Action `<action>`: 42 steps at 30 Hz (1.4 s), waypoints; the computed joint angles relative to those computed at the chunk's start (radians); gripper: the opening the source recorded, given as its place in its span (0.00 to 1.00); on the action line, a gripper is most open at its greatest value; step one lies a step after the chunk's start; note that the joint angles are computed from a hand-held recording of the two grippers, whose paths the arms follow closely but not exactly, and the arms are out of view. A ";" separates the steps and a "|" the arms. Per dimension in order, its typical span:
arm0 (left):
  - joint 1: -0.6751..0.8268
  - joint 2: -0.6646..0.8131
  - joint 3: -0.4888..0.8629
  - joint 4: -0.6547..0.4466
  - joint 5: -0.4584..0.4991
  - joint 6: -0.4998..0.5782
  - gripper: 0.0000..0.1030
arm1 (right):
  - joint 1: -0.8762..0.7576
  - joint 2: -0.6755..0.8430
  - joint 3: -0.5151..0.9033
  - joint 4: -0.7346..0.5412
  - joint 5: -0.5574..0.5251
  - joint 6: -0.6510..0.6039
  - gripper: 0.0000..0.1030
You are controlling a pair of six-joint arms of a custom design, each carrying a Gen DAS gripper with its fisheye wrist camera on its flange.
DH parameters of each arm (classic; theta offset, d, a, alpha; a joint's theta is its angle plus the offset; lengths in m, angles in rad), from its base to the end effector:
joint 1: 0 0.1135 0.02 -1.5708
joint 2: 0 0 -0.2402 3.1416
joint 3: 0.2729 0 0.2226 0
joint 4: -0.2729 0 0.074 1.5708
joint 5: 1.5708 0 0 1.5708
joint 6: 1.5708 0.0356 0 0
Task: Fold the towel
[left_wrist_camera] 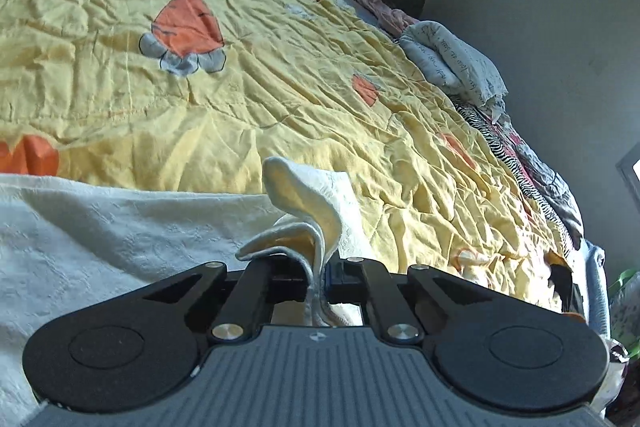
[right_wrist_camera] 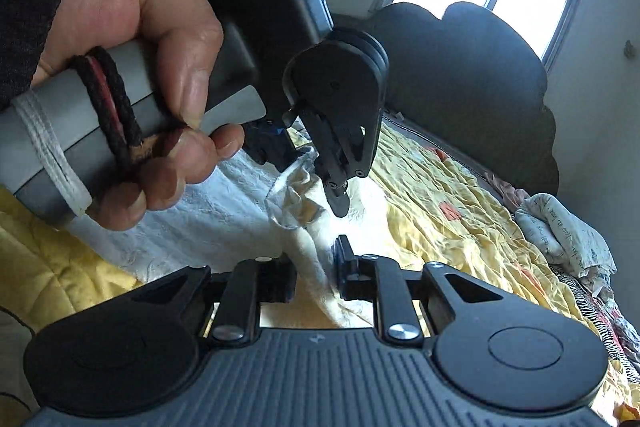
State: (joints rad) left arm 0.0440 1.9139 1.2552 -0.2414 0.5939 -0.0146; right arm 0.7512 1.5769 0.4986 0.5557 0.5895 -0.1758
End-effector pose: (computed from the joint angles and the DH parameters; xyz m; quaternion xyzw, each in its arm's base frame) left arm 0.3719 -0.0036 0.1749 0.0698 0.9054 -0.2717 0.3187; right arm 0.2075 0.1667 0.1415 -0.2403 0.8060 -0.1053 0.5305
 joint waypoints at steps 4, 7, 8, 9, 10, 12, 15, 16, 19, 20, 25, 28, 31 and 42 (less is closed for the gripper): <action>0.103 -0.088 -0.038 -0.070 0.059 0.144 0.08 | 0.045 -0.151 -0.073 -0.029 -0.079 0.040 0.44; 0.249 -0.111 0.010 -0.200 0.102 0.286 0.08 | 0.065 -0.343 -0.141 -0.105 -0.204 0.135 0.78; 0.296 -0.114 0.027 -0.231 0.103 0.340 0.08 | 0.059 -0.395 -0.155 -0.133 -0.251 0.175 0.78; 0.347 -0.114 0.042 -0.245 0.096 0.392 0.08 | 0.049 -0.430 -0.159 -0.165 -0.294 0.216 0.78; 0.388 -0.105 0.061 -0.261 0.084 0.437 0.08 | 0.040 -0.448 -0.160 -0.189 -0.332 0.256 0.78; 0.461 -0.034 0.149 -0.340 0.048 0.504 0.08 | 0.026 -0.441 -0.161 -0.193 -0.369 0.323 0.78; 0.533 0.048 0.210 -0.364 0.014 0.511 0.08 | -0.011 -0.368 -0.114 -0.198 -0.393 0.396 0.78; 0.552 0.059 0.214 -0.365 0.021 0.518 0.08 | -0.019 -0.361 -0.106 -0.198 -0.417 0.431 0.78; 0.594 0.043 0.207 -0.377 0.058 0.532 0.08 | -0.123 -0.346 -0.093 -0.172 -0.576 0.514 0.78; 0.604 0.020 0.187 -0.367 0.071 0.535 0.08 | -0.140 -0.349 -0.090 -0.169 -0.605 0.538 0.78; 0.633 0.056 0.252 -0.423 0.051 0.556 0.08 | -0.180 -0.342 -0.077 -0.160 -0.643 0.598 0.78; 0.621 0.166 0.343 -0.482 -0.009 0.559 0.10 | -0.176 -0.252 -0.016 -0.130 -0.689 0.623 0.78; 0.629 0.141 0.300 -0.438 0.000 0.555 0.10 | -0.158 -0.153 0.065 -0.093 -0.763 0.667 0.78; 0.676 0.091 0.253 -0.405 0.067 0.624 0.10 | -0.158 0.126 0.242 -0.173 -0.870 0.700 0.78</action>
